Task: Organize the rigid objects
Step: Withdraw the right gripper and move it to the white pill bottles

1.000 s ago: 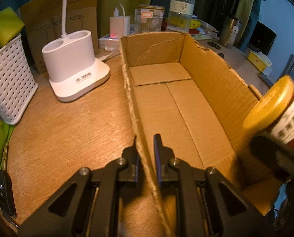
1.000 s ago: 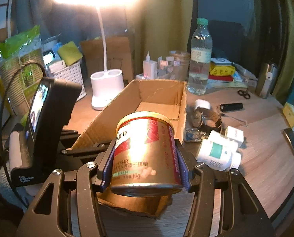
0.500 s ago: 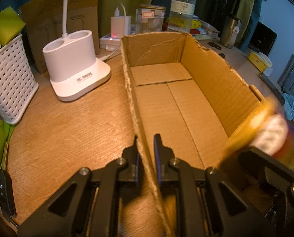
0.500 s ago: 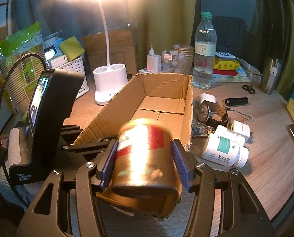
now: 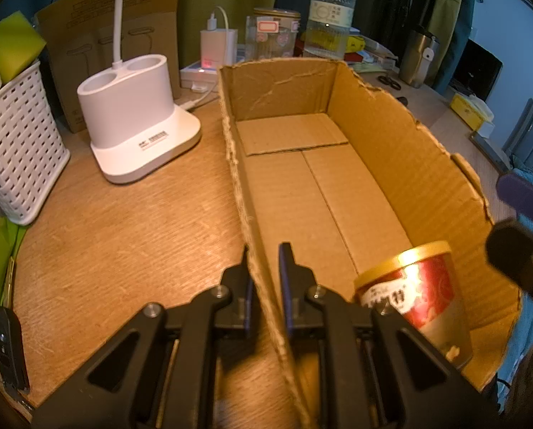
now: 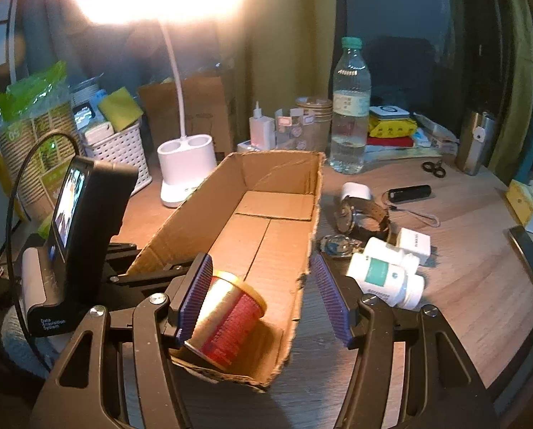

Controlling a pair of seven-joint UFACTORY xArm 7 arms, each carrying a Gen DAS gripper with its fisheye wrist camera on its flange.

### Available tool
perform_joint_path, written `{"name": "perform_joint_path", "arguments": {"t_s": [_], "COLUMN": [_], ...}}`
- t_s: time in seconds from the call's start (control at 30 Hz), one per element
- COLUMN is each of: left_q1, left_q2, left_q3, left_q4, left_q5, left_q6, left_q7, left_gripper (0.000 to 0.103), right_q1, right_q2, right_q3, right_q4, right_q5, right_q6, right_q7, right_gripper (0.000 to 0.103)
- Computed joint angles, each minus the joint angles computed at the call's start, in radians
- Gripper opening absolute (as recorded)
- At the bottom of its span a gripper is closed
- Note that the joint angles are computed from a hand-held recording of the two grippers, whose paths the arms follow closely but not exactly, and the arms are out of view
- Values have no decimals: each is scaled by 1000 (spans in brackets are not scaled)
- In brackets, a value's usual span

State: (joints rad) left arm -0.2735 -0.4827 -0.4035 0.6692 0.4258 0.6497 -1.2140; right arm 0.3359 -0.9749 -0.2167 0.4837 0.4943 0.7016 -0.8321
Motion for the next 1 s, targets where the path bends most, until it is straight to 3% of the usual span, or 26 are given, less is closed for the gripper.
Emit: {"name": "perform_joint_path", "arguments": {"t_s": [0.17, 0.23, 0.3, 0.37, 1.0], "left_q1": [0, -1, -1, -1, -1], "left_q2": [1, 0, 0, 0, 0], "left_q3": [2, 0, 0, 0, -1], "left_q4": [0, 0, 0, 0, 0], "left_q5": [1, 1, 1, 1, 5], "left_q6": [-1, 1, 1, 1, 0], "left_q7": [0, -1, -2, -2, -4], "left_gripper": [13, 13, 13, 13, 14], "right_q1": [-20, -32, -32, -32, -98], "right_q2": [3, 8, 22, 31, 170], "right_q3": [1, 2, -14, -30, -77], "right_q4": [7, 8, 18, 23, 79], "right_q5": [-2, -10, -12, -10, -32], "right_q6": [-46, -70, -83, -93, -205], "right_q7": [8, 19, 22, 22, 59], "right_gripper": [63, 68, 80, 83, 84]}}
